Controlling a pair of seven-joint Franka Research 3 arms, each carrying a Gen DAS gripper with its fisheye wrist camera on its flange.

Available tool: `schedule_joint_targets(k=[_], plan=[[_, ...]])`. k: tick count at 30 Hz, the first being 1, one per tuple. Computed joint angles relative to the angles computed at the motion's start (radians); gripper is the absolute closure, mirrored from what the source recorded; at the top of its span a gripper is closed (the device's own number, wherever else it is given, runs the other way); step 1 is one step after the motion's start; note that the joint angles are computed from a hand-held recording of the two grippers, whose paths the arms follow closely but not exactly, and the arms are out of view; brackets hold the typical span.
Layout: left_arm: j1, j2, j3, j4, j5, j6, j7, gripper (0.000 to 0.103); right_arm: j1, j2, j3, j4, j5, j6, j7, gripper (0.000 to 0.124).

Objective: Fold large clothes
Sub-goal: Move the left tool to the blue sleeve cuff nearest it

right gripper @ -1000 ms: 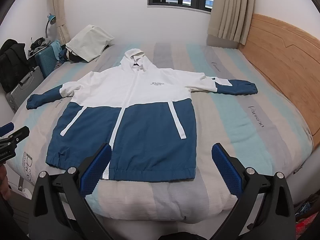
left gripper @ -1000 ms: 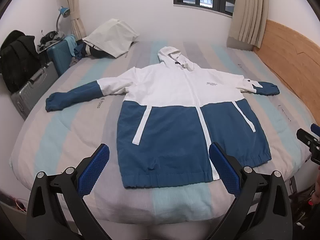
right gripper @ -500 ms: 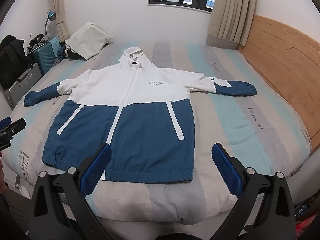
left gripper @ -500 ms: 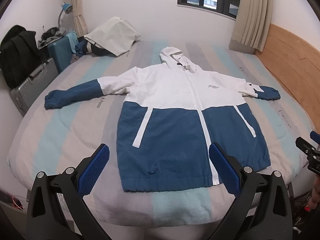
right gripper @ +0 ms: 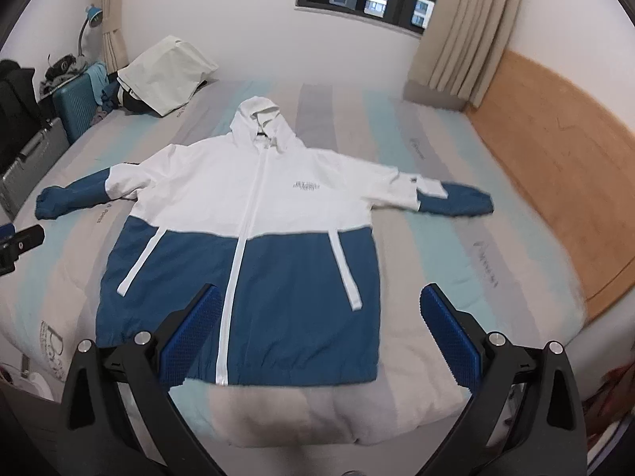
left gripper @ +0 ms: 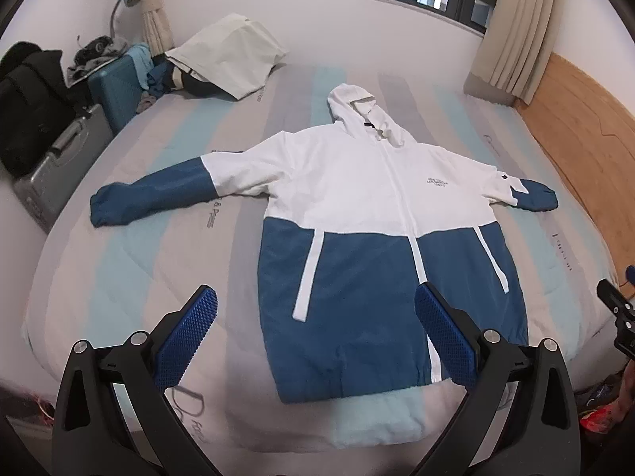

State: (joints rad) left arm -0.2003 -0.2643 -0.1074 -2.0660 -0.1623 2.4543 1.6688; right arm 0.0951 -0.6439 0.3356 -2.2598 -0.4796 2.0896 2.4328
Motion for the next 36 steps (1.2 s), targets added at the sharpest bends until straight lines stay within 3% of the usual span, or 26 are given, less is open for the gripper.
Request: schedule_joint_targets(k=[3, 9, 15, 21, 28, 36], plan=[[0.003, 0.074, 0.002, 0.074, -0.004, -0.001, 0.038, 0.006, -0.009, 0.050, -0.018, 0.033, -0.019, 0.071, -0.016, 0.028], [0.031, 0.226, -0.033, 0.210, -0.002, 0.003, 0.044, 0.006, -0.044, 0.192, -0.065, 0.108, -0.062, 0.121, -0.010, 0.028], [0.045, 0.373, -0.070, 0.369, 0.121, -0.008, -0.100, 0.006, -0.037, 0.323, -0.181, 0.158, -0.026, 0.252, -0.113, 0.028], [0.022, 0.513, -0.077, 0.553, 0.273, -0.101, -0.257, 0.006, -0.041, 0.440, -0.276, 0.242, 0.116, 0.311, -0.253, 0.028], [0.003, 0.694, -0.060, 0.773, 0.358, -0.180, -0.370, 0.006, -0.043, 0.610, -0.327, 0.380, 0.141, 0.321, -0.358, 0.028], [-0.012, 1.006, -0.036, 1.201, 0.372, -0.314, -0.338, 0.006, -0.023, 0.823, -0.387, 0.597, 0.239, 0.277, -0.478, 0.028]])
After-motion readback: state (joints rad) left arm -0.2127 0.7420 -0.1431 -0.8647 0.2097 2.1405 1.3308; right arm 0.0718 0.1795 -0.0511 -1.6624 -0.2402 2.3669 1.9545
